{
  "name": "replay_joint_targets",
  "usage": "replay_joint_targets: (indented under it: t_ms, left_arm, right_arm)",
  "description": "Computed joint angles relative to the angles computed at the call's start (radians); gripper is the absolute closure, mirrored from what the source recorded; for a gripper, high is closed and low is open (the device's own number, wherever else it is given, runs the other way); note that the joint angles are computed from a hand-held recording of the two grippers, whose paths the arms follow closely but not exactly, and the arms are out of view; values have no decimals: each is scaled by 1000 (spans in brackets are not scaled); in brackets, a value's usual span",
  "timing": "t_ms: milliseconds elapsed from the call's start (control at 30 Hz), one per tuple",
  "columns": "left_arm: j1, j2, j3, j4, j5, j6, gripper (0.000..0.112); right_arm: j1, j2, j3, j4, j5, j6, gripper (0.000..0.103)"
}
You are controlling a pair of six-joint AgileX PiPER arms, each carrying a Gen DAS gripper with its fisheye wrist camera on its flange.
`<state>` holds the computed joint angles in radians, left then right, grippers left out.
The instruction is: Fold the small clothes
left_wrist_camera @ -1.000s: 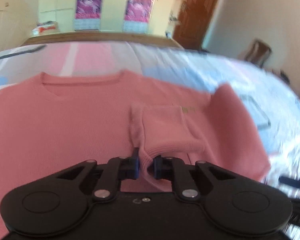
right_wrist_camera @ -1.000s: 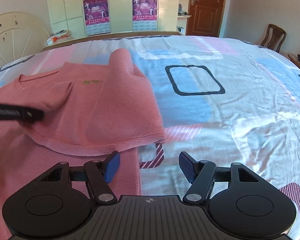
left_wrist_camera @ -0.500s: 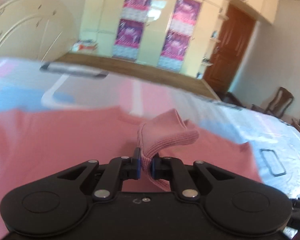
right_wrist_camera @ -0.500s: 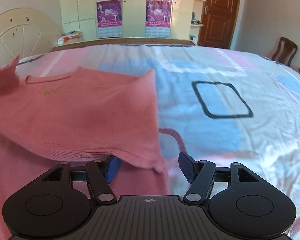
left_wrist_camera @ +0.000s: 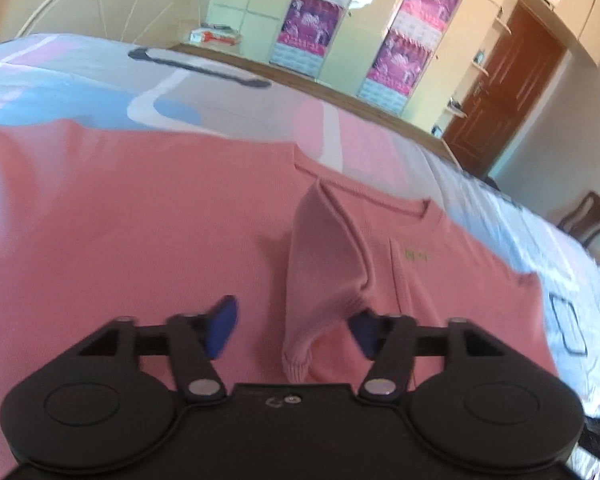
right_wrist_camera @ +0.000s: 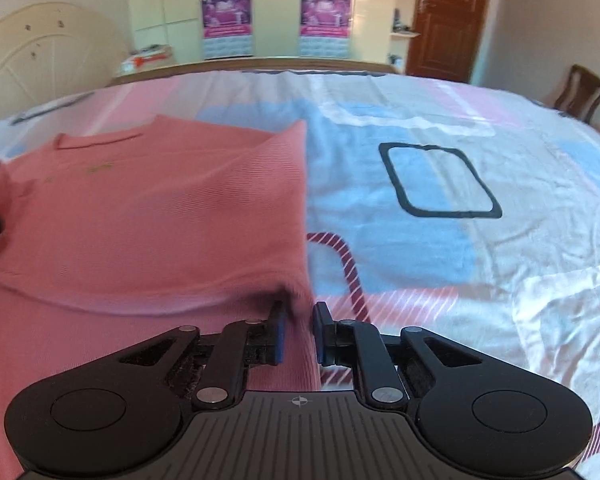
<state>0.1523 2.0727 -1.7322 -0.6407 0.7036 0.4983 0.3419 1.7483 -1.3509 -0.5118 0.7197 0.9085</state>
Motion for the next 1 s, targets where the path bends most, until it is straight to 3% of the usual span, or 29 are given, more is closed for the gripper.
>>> replay_joint_targets:
  t_ms: [100,167,233,300,367,433,533,633,700,800,833,867,900,1000]
  left_arm:
    - [-7,35,-48,7,19,-10,53]
    - [-11,70,-93,24,39,-54,57]
    - [-6,99,-134,19,63,-91,62]
    - [0,116,-157,0,71,-90,74]
    - [3,126,-176,-1,73,-80,95]
    - [11,120,-164,-28,53,-50,108]
    - [29,62,-57,-149,-43,93,108]
    - [57,-19,107,-421,-133,392,108]
    - [49,-43,163,-474,-181,480,108]
    - [36,-6,133,-323,-192,324,108]
    - [29,10,109,-245,-190,240,108]
    - [22,32,71,-145,-168,141,107]
    - [16,53,33,-69,-138,67,104]
    - [-3,42,26,49,-153,-10,88]
  right_arm:
    - [-13,-41,20,28,-29,0,77]
    - [-33,-31,-4,48,-47,-1,62]
    - [-59,5,-52,69,-55,-13,61]
    - [-90,54,-111,111,-65,-52,61]
    - [-118,111,-180,155,-65,-91,61]
    - [-140,170,-256,196,-54,-131,61]
    - [-170,247,-357,247,-41,-183,61]
    - [-191,310,-446,272,-27,-215,61]
    - [-207,355,-512,308,-7,-252,61]
    - [-227,404,-588,359,17,-277,66]
    - [-228,422,-621,357,42,-283,92]
    - [-223,443,-658,338,78,-282,97]
    - [-219,449,-665,315,86,-271,97]
    - [-189,458,-669,186,119,-210,96]
